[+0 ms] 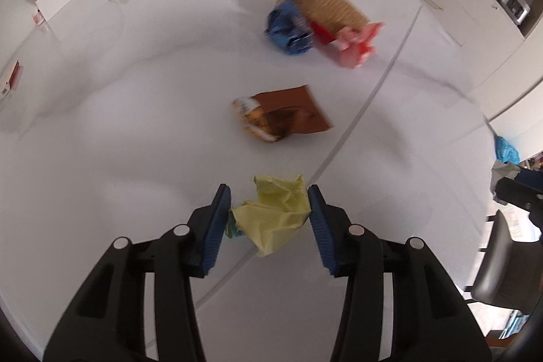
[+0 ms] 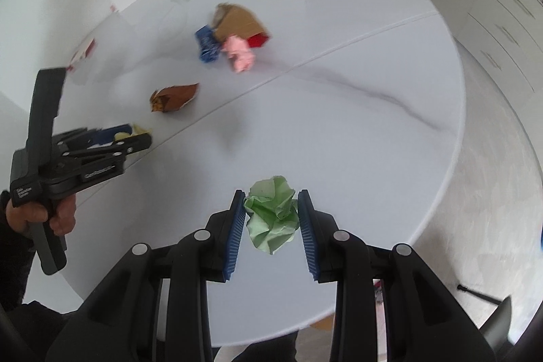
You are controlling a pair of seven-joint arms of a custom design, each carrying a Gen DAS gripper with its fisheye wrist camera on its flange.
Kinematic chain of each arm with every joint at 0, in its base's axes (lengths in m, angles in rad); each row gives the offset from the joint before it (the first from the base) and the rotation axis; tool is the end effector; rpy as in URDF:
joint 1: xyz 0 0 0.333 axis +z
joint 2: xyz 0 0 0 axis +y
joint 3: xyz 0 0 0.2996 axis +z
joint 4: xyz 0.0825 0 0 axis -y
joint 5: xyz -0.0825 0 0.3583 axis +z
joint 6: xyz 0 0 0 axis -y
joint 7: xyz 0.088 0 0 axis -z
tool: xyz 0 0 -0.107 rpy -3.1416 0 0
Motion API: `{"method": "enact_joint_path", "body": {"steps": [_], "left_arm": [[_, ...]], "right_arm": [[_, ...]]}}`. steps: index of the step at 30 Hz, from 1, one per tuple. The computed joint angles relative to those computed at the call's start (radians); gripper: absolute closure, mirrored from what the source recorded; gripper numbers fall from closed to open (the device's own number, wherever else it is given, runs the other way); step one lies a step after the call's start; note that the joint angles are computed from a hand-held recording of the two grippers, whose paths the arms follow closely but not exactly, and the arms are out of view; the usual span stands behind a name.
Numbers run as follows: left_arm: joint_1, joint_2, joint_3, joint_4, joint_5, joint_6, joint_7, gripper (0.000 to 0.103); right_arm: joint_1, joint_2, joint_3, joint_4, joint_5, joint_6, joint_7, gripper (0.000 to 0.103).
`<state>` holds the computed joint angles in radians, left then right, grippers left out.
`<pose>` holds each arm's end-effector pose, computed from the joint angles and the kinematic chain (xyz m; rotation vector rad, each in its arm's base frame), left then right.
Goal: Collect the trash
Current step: 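Carry yellow and green paper to the bin and open both tools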
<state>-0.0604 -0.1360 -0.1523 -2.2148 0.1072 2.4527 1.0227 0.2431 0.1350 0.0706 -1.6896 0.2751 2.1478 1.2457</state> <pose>0.5035 -0.1109 0.4705 -2.2766 1.7448 -0.4363 0.5750 0.1960 0.5370 -2.3633 1.3646 -0.0610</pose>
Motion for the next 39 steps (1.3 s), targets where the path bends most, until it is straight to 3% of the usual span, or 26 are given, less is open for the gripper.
{"method": "enact_joint_path", "body": {"steps": [8,18,25,26,30,33,39], "left_arm": [[-0.08,-0.002,-0.044,0.102,-0.079,0.009,0.059,0.057],[-0.196,0.156,-0.101,0.343,-0.107,-0.026,0.174,0.057],[-0.251,0.259,-0.12,0.479,-0.112,-0.08,0.239,0.057],[-0.257,0.268,-0.121,0.489,-0.113,-0.084,0.242,0.057],[-0.284,0.312,-0.128,0.552,-0.112,-0.116,0.256,0.057],[-0.305,0.349,-0.135,0.6,-0.11,-0.133,0.273,0.057],[-0.355,0.449,-0.152,0.729,-0.114,-0.173,0.323,0.057]], "right_arm": [[-0.069,-0.152,-0.062,-0.179,-0.022,0.048,0.052,0.07],[-0.175,-0.333,-0.134,-0.416,-0.085,0.079,0.108,0.069],[-0.221,-0.37,-0.155,-0.492,-0.123,0.073,0.14,0.068],[-0.223,-0.369,-0.156,-0.493,-0.123,0.069,0.141,0.061],[-0.245,-0.395,-0.144,-0.52,-0.191,0.109,0.198,0.015],[-0.254,-0.409,-0.153,-0.528,-0.205,0.119,0.21,0.006],[-0.286,-0.424,-0.171,-0.523,-0.239,0.101,0.233,0.003]]}}
